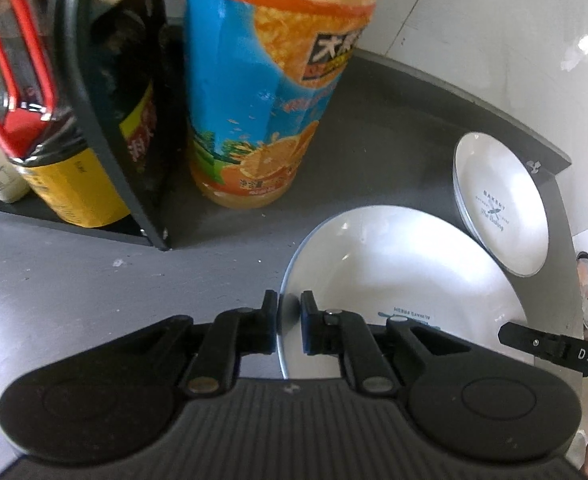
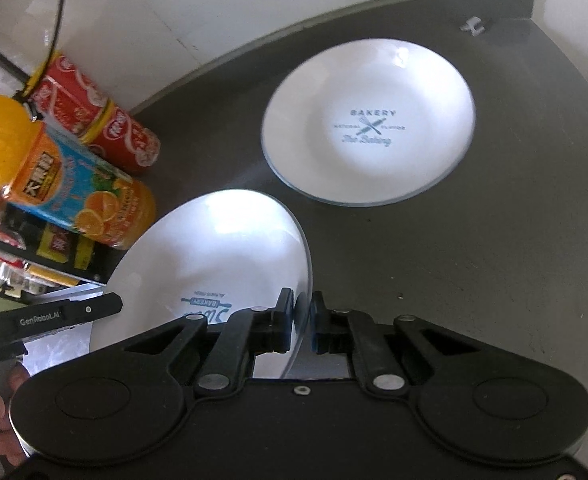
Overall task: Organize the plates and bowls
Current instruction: 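Lift the 'Sweet' plate on edge with both grippers and carry it toward the bottles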
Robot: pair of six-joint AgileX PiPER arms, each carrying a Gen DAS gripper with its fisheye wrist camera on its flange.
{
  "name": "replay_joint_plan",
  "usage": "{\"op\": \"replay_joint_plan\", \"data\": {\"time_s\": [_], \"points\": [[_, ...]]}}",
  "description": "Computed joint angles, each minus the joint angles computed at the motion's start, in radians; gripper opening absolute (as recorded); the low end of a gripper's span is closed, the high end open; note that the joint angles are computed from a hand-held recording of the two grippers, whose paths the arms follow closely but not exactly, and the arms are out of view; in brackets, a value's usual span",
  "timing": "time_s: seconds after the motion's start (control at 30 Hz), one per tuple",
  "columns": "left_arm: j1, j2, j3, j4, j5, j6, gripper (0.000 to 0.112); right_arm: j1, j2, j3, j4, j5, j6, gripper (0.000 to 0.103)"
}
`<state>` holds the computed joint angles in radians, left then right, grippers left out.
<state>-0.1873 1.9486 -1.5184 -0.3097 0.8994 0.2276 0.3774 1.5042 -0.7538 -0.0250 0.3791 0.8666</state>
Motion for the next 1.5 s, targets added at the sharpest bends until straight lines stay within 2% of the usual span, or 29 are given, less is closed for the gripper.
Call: {"op": "replay_joint_plan", "data": {"time_s": [0.27, 0.73, 0.97, 1.5], "points": [[0.025, -0.064, 0.041, -0.008, 0.000, -0.012, 0.009, 0.037, -0.062, -0.018, -0.004, 0.019, 0.018, 0.007], [0.117, -0.224, 0.165, -0.031, -0.014, -0.016, 0.009, 0.138, -0.096, -0.072, -0.044, 0.046, -0.025, 0.007], [0.195, -0.327, 0.285, -0.059, -0.048, 0.007, 0.009, 0.177, -0.076, -0.100, 0.048, 0.040, -0.166, 0.008], [0.315, -0.488, 0.496, -0.006, -0.094, -0.070, 0.009, 0.254, 0.039, -0.189, 0.224, 0.077, -0.460, 0.008]]}}
